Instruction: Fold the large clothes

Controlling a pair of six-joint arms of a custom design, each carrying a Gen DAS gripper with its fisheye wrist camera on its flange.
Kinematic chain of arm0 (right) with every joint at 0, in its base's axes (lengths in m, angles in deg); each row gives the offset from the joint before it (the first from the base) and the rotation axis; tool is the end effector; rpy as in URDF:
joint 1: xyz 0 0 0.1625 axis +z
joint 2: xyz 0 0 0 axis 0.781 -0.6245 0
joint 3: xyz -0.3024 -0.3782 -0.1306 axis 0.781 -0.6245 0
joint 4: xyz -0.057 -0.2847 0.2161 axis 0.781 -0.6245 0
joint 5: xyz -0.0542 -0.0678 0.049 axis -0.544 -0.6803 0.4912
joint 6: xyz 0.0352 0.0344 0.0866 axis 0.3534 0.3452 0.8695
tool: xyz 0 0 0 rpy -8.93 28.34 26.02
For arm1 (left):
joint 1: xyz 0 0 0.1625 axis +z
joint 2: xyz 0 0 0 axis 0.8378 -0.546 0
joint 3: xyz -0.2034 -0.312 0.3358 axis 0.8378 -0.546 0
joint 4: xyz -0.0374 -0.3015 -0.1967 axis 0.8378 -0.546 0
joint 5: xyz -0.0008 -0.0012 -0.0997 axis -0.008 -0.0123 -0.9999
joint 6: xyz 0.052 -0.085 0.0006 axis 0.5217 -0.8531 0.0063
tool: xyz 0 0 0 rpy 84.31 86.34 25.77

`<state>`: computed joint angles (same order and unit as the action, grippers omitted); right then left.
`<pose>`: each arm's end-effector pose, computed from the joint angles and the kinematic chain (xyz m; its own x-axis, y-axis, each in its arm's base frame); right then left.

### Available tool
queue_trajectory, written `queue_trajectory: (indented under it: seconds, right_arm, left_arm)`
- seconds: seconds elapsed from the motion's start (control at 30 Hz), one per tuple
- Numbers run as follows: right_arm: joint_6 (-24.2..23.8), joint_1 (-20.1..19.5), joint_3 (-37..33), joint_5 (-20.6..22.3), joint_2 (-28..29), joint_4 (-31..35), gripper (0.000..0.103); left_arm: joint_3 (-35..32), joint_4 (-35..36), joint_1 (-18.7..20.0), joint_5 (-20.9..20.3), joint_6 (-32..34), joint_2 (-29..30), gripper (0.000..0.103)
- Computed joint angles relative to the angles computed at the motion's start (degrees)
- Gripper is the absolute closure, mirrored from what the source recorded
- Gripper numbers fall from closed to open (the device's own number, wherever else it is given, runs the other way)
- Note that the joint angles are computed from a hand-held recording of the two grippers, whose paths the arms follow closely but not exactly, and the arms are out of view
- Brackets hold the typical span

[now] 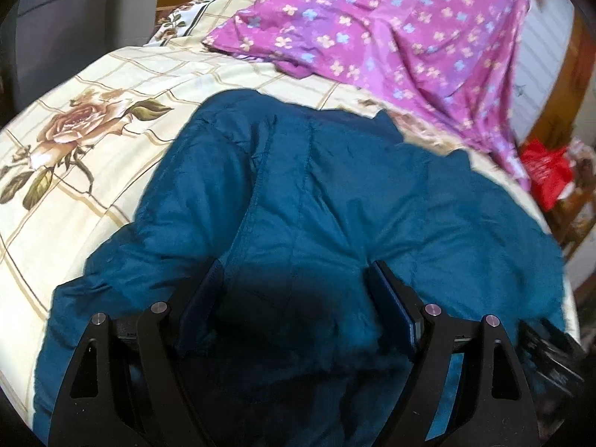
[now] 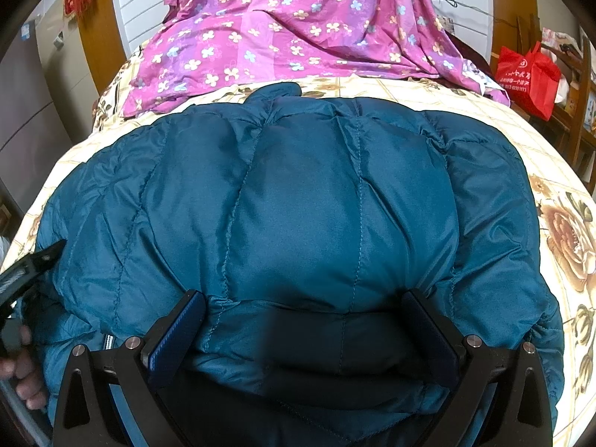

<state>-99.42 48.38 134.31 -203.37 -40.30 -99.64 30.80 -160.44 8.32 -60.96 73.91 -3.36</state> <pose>0.2196 -0.7577 0.0882 -0.7141 -0.3335 0.6156 -0.6015 0.7422 -0.2956 -0.0634 -0.6490 0.2465 -0.8089 -0.3959 -0.4347 0.1412 0.5869 -0.7973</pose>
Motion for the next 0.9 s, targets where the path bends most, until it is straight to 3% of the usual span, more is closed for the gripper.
queue_trajectory:
  seconds: [0.07,0.2,0.27,0.33,0.47,0.67,0.73,0.8,0.9]
  right_arm:
    - [1.5,1.0,-1.3,-3.1,-0.5,4.0,0.0]
    - [6.9,2.0,5.6,-1.1,-6.2,2.4,0.0]
    - [5.4,3.1,10.9,-2.7,-9.3,-0.7,0.001]
    - [2.6,3.8,16.5,-3.7,-12.4,-3.5,0.0]
    - [-3.6,3.7,29.1,-3.9,-19.2,-10.8,0.0]
    - [-3.1,-1.8,45.0,0.6,-27.3,-20.4,0.001]
    - [-2.4,-4.8,48.8,4.0,-29.6,-22.0,0.001]
    - [-0.8,-9.2,52.6,9.7,-32.1,-22.8,0.001]
    - [2.4,-13.9,54.4,14.7,-33.8,-21.4,0.0]
  left_arm:
    - [2.9,-1.3,-0.7,-0.2,-1.8,-2.1,0.022]
    - [9.9,-1.4,-3.1,3.6,-5.4,-6.7,0.022]
    - [13.2,0.5,-4.0,4.2,-4.5,-9.5,0.022]
    - [15.9,7.6,-4.7,5.0,-6.3,-13.0,0.022]
    - [22.6,12.9,-5.7,-0.1,-9.0,-20.6,0.022]
    - [32.0,19.3,-8.4,0.3,-12.0,-27.6,0.022]
    - [33.7,24.4,-7.9,0.0,-15.5,-30.0,0.022]
    - [35.1,25.8,-7.6,-0.3,-17.0,-31.3,0.022]
    - [36.3,26.7,-7.6,-0.4,-17.8,-31.8,0.022]
